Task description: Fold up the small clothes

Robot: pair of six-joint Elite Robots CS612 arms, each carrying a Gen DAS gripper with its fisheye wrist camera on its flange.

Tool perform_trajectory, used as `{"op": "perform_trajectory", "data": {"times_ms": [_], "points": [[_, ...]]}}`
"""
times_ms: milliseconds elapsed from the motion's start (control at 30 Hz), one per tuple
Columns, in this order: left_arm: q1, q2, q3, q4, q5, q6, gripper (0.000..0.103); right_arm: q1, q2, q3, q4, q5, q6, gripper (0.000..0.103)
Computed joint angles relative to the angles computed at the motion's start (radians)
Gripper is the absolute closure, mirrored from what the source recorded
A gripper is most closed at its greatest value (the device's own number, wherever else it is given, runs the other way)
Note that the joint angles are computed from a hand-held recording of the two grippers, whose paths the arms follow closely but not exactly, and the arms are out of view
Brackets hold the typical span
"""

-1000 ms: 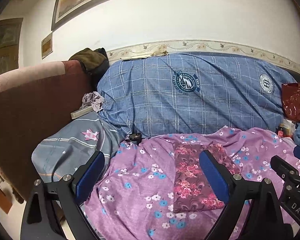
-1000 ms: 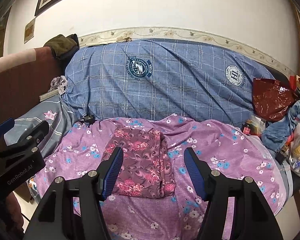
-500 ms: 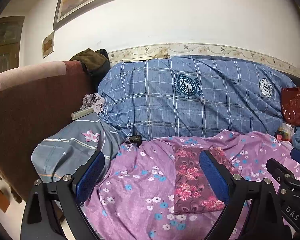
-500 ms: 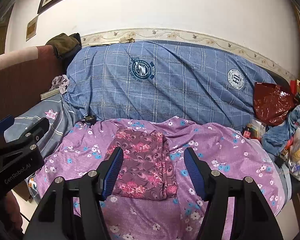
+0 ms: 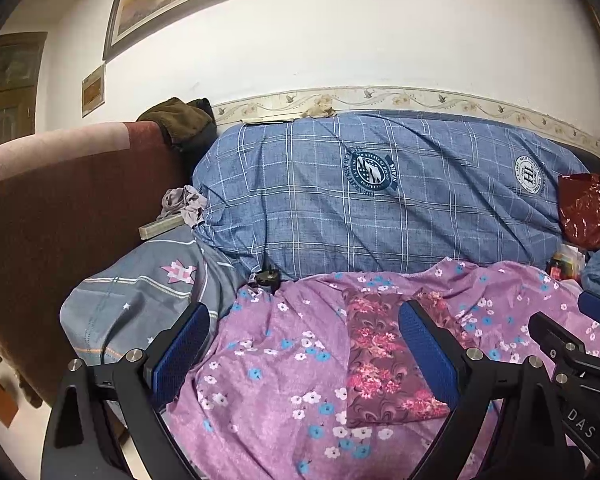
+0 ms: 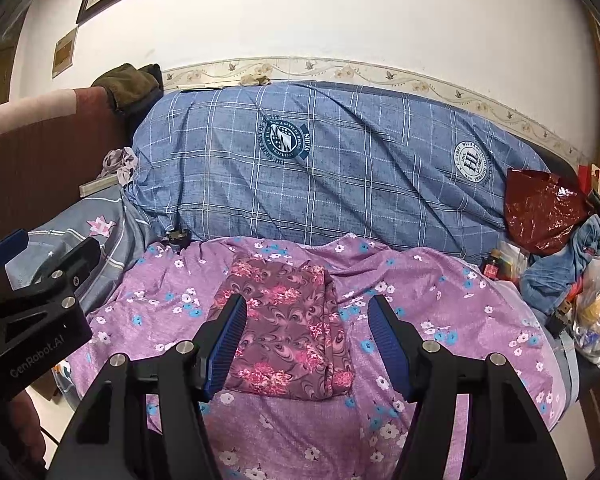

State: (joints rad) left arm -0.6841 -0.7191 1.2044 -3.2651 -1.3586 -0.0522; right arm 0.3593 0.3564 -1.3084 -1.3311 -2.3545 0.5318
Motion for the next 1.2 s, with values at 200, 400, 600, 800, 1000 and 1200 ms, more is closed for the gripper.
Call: {"op": "perform_trajectory", "data": {"times_ms": [200, 400, 600, 800, 1000, 1200], "points": [[-0.001, 0.001, -0.001, 0.0, -0.002, -0.004, 0.007, -0.001, 0.002, 0.0, 0.005, -0.004, 0.003, 0.038], [0.0, 0.004, -0.003, 0.001, -0.005, -0.005, 0.007, -0.004, 0.001, 0.003, 0.01, -0.005, 0.004, 0.038], [0.002, 0.006, -0.006, 0.002, -0.015, -0.003, 0.007, -0.003, -0.002, 0.011, 0.014, -0.009, 0.004, 0.038], [0.004, 0.008, -0.007, -0.004, -0.026, -0.013, 0.007, -0.003, -0.004, 0.016, 0.014, -0.015, 0.0, 0.038], [0.005, 0.008, -0.005, -0.014, -0.033, -0.016, 0.007, 0.0, -0.007, 0.024, 0.017, -0.026, 0.002, 0.038], [0.007, 0.005, 0.002, -0.02, -0.039, -0.021, 0.007, 0.001, -0.01, 0.03, 0.02, -0.032, 0.001, 0.038]]}}
